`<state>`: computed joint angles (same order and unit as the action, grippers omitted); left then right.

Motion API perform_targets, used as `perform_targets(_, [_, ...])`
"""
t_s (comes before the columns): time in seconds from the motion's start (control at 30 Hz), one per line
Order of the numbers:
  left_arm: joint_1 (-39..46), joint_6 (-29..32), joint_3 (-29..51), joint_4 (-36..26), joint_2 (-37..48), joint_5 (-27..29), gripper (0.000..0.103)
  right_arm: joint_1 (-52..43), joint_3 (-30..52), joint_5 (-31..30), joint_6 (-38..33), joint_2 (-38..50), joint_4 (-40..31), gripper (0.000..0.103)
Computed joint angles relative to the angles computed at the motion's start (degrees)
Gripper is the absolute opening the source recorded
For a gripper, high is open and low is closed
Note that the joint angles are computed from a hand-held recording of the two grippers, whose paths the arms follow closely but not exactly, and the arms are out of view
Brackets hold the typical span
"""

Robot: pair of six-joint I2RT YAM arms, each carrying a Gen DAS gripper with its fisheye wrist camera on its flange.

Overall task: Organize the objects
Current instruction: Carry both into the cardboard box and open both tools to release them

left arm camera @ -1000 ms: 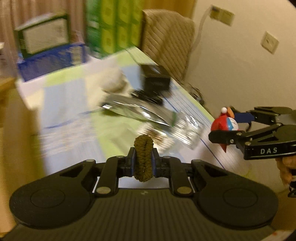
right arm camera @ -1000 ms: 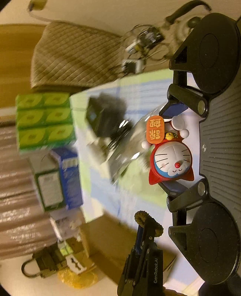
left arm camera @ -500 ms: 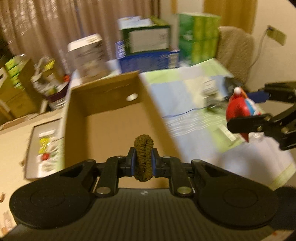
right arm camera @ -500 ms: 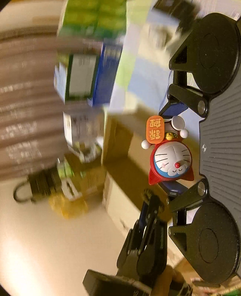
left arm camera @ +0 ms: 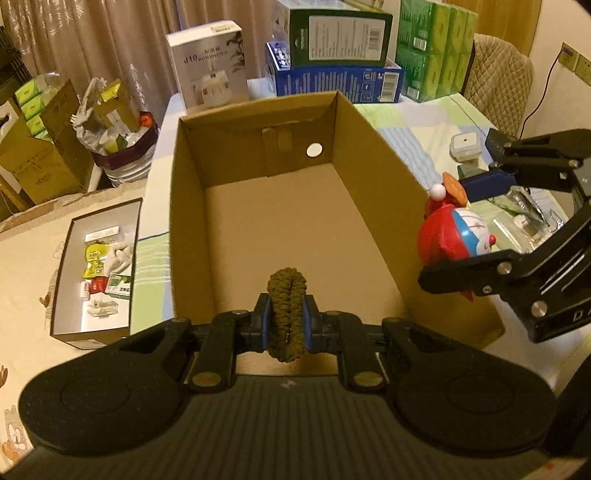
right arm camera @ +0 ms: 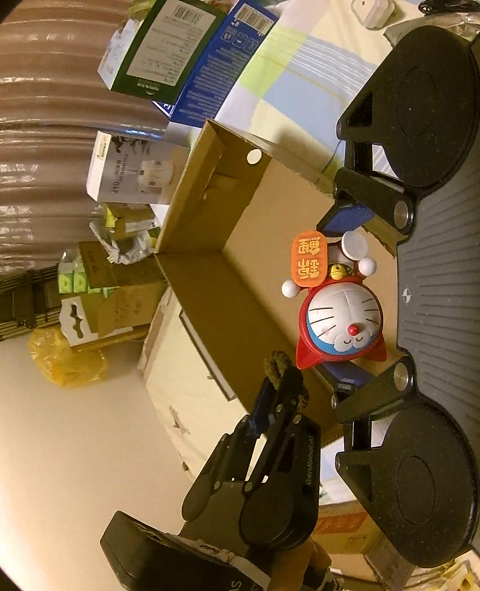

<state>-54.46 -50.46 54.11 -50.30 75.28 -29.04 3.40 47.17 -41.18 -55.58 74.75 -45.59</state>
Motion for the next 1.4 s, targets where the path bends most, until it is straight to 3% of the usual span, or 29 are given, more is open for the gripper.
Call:
perform_targets(0.13, [1.5, 1.2, -2.3, 3.3, 0.4, -0.6, 0.037, 0.9, -0.1, 1.1, 1.0, 1.9, 3.1, 0.068])
perform_targets(0.3, [2.9, 1.8, -3.8, 3.8, -1.3, 0.0, 0.038, 0.8, -0.2, 2.1, -0.8, 1.7, 2.5, 0.068])
perform_targets(0.57, [2.8, 1.8, -2.9, 0.4, -5.2, -1.9, 0.049, 4.0, -1.8, 3.8, -0.6, 1.2, 4.4, 0.068])
perform_targets(1.07, [2.3, -0.4, -4.5, -0.4, -7.2, -2.3, 0.057, 10.5, -5.8, 9.7, 2.9, 3.7, 14.0, 0.069])
perform_targets(1.3, [0.7, -3.0, -4.5, -0.4, -7.3, -3.1, 0.069, 6.9, -5.1, 5.3, 1.9, 3.0, 12.2, 0.074])
perform_targets(1.4, [-0.2, -4.5, -3.7, -1.4, -6.9, -3.8, 0.070, 4.8, -4.3, 4.2, 0.9, 1.6, 10.4, 0.075])
